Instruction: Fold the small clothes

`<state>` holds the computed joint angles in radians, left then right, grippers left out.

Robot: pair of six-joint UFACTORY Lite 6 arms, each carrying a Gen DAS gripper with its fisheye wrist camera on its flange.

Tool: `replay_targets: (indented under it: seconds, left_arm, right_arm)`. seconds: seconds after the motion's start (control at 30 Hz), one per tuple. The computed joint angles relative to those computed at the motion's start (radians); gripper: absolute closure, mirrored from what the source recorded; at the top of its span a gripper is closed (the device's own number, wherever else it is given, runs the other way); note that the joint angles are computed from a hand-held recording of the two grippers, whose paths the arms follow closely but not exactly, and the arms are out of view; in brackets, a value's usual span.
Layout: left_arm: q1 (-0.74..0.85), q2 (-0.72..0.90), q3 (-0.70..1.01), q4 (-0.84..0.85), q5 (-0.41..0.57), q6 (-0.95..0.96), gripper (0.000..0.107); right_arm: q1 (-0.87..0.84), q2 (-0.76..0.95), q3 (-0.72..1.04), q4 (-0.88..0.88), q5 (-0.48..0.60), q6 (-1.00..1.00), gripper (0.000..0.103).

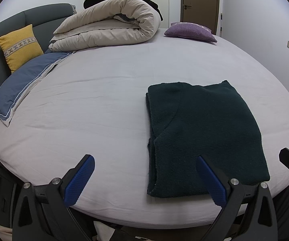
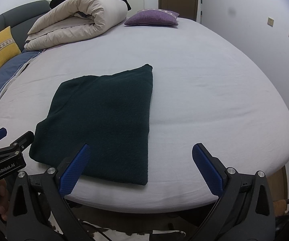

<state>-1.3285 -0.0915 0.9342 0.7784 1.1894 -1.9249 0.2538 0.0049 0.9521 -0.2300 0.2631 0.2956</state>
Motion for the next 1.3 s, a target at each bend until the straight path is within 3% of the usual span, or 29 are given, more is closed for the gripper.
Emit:
replay_targets:
  seconds: [1.3]
  left_arm:
    - [-0.006,0.016,0.02,-0.004,0.007,-0.008,0.004]
  right_arm:
    - [-0.001,-0.018,-0.017,0.032,0.001,-0.035,0.0]
